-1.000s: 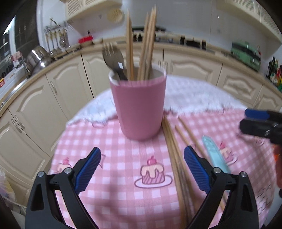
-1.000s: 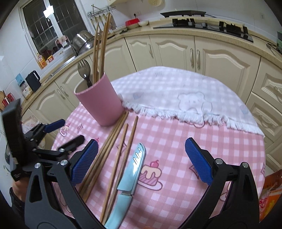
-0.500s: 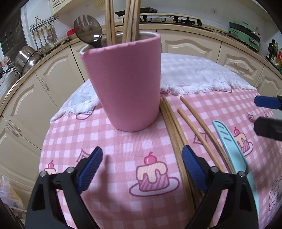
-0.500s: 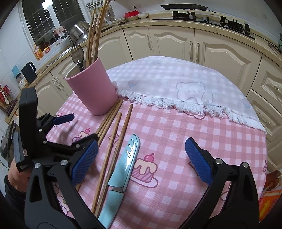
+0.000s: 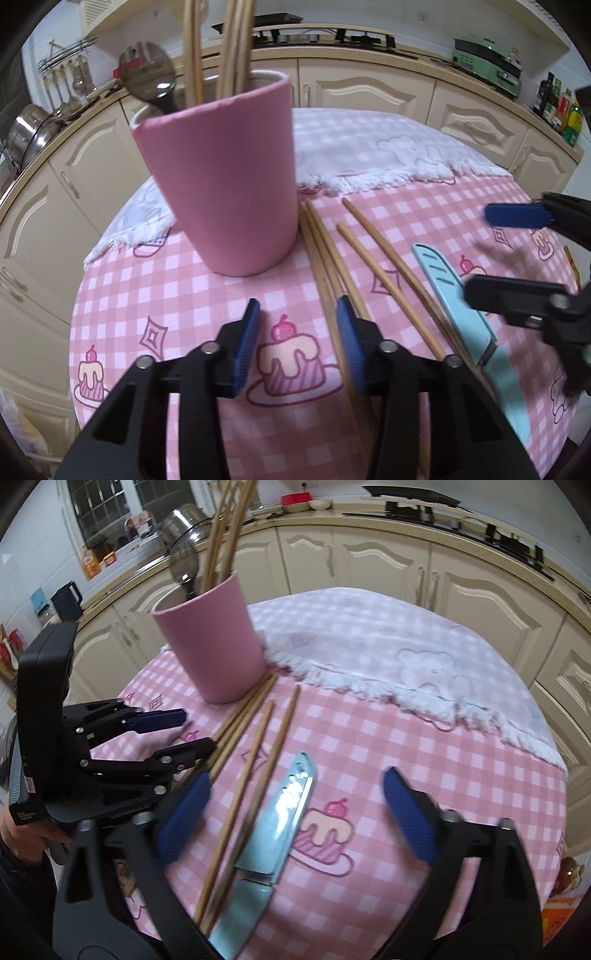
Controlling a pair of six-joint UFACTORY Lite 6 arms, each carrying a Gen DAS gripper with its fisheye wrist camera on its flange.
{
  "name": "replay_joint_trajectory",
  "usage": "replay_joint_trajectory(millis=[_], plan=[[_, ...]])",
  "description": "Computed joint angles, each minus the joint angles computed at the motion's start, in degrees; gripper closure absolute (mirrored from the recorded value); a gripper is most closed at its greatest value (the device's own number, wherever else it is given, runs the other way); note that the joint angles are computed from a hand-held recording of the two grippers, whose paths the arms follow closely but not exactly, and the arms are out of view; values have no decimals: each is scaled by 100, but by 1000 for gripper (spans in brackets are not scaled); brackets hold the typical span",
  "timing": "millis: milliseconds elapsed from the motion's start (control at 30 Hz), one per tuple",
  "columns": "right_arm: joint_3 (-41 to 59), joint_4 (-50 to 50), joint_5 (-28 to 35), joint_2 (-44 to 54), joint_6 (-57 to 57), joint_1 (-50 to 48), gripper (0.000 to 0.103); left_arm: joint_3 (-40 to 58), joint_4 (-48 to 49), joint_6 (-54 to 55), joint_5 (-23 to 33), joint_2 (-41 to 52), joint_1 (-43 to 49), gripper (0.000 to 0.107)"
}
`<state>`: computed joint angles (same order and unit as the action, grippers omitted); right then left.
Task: Organize utensils
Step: 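Close the left tool on one chopstick while the right tool grasps another, then lift both chopsticks over the pink cup and open both tools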
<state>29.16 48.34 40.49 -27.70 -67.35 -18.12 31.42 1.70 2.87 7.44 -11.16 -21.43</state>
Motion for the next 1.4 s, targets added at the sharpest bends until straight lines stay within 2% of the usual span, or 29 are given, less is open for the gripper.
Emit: replay_joint_trajectory(millis=[33,100,167,233,333,400,567,667,700,767,900,1167,1233,1333,1400], plan=[[41,-22,-78,99,97,169,36,40,366,-374,14,40,-68,71],[108,-88,-224,255,278,431,59,145,548,-529,70,131,-150,79],[200,-41,-284,474,338,615,68,224,298,-265,128,196,-202,84],[274,-36,-388,698,445,784,69,239,300,-236,128,220,-194,84],[318,-18,-631,988,541,955,80,316,-292,390,135,322,-74,84],[421,-110,-696,1221,725,1018,88,435,116,-12,155,522,-80,84],[612,-531,-1085,1438,1344,1364,92,781,-215,259,155,919,-100,85],[548,-1038,-1400,1319,1818,1706,92,914,-638,630,211,1044,-114,100],[471,-956,-1397,1239,1712,1681,93,912,-510,485,224,1034,-145,102],[420,-142,-929,1214,851,1203,94,812,-102,31,197,935,-217,102],[126,790,-106,763,-274,364,94,370,-827,599,135,429,-173,102],[-122,1507,1734,-102,-1425,-1303,95,-650,-1858,1481,421,-1667,31,102],[-72,1648,2142,-220,-1631,-1650,95,-852,-2536,2160,627,-2381,222,102],[91,1830,2675,-224,-1843,-2103,95,-983,-3174,2710,894,-3248,434,102],[147,1919,2848,-315,-1882,-2263,95,-1027,-3256,2730,912,-3701,512,102]])
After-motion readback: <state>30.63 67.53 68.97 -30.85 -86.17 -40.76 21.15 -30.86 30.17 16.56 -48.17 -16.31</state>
